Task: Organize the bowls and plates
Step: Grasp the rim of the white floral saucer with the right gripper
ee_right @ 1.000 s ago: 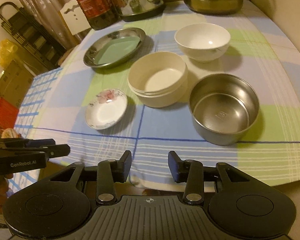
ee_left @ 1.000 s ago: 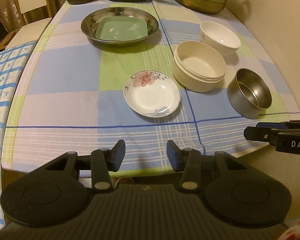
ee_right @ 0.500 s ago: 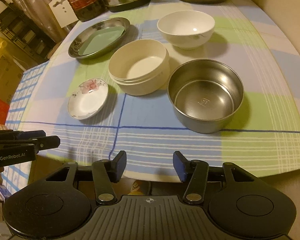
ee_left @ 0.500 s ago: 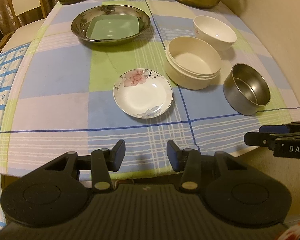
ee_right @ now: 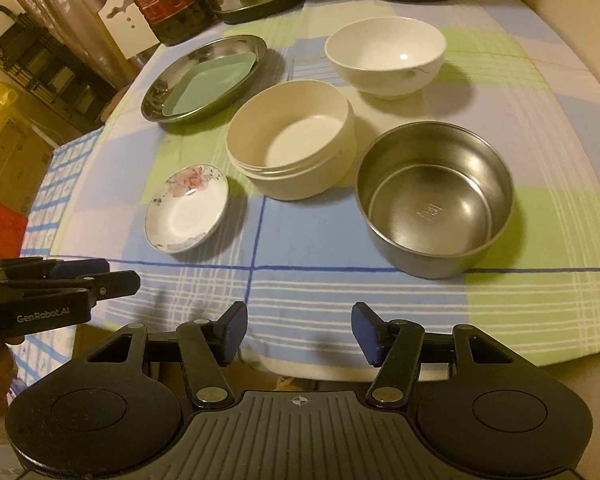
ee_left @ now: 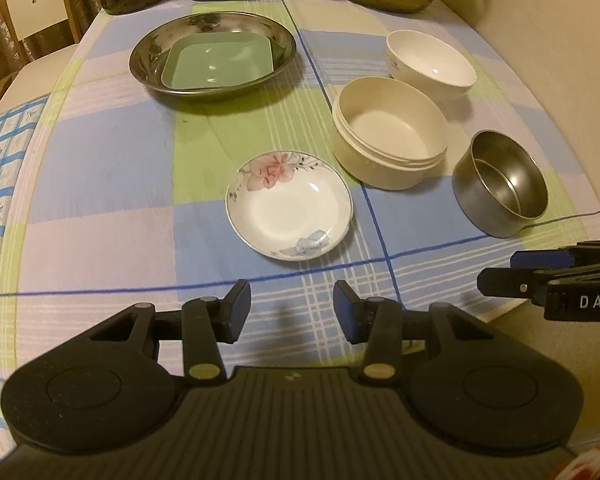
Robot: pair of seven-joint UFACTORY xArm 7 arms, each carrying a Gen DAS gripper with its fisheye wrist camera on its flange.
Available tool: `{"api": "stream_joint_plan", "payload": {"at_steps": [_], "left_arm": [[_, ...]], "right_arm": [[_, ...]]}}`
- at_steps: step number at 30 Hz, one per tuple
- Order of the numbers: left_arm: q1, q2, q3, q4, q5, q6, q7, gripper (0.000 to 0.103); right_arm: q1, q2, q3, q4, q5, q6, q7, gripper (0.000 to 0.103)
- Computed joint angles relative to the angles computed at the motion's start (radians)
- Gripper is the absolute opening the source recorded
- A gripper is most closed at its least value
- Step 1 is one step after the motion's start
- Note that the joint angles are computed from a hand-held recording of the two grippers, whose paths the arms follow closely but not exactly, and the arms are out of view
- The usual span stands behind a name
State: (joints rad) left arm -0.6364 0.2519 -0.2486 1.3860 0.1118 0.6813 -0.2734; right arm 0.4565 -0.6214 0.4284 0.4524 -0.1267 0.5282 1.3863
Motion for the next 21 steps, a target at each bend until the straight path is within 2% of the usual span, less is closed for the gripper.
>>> {"api": "stream_joint_plan", "payload": {"at_steps": [13, 21], "left_arm": [[0.036, 0.08, 0.014, 0.078, -0.038, -0.019, 0.111, 0.042], [0.054, 0.139, 0.016, 0.127, -0.082, -0.009, 0.167, 0.038]], "right_arm": [[-0.112, 0.125, 0.042, 0.041, -0.107, -0.179, 0.045, 0.058], [-0.241, 0.23, 0.121, 0.099, -0.274, -0.258, 0.128, 0.057]]}}
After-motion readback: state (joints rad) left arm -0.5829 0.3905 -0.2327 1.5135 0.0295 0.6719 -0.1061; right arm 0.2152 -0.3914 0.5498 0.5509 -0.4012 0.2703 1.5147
